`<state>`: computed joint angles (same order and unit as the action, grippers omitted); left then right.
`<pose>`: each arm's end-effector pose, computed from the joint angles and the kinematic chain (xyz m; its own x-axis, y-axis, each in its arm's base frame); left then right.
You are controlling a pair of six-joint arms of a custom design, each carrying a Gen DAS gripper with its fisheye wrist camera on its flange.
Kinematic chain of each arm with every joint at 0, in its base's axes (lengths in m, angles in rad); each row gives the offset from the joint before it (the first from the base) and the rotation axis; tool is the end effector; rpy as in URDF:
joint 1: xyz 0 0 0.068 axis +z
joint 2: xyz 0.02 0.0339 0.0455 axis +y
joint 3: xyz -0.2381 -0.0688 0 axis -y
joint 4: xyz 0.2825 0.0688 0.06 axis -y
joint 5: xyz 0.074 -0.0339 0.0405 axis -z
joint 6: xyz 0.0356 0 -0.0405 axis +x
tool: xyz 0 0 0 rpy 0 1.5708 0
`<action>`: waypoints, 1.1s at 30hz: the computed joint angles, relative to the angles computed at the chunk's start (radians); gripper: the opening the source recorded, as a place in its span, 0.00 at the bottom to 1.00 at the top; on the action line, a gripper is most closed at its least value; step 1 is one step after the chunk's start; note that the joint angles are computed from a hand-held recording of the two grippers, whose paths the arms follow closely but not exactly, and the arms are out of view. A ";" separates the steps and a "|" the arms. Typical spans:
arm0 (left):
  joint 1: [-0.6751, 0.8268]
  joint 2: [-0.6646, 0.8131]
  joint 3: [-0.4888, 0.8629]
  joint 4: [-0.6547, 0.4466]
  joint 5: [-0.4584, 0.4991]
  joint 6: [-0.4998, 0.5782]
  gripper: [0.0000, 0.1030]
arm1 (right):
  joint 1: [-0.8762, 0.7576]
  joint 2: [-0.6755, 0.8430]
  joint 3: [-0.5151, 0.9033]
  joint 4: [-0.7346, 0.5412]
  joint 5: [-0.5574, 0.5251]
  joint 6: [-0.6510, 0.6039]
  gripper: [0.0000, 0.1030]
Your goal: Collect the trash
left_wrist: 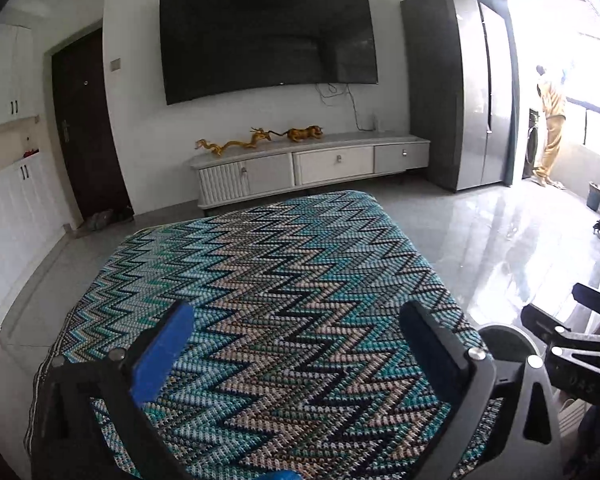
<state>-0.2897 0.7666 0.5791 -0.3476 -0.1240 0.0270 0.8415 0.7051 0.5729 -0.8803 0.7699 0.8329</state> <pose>0.2229 -0.0618 0.2292 -0.4836 0.1721 -0.8582 0.1946 0.9771 0.0863 0.1380 0.1172 0.2056 -0.5945 0.1320 -0.7932 0.2233 0.9747 -0.0052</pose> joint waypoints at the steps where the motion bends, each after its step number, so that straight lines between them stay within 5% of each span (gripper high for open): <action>1: 0.003 0.009 0.001 0.004 -0.001 -0.001 1.00 | 0.002 0.005 0.002 -0.001 0.010 -0.001 0.87; 33: 0.028 0.185 0.026 0.078 -0.020 -0.005 1.00 | -0.074 0.033 -0.034 0.083 0.043 -0.066 0.87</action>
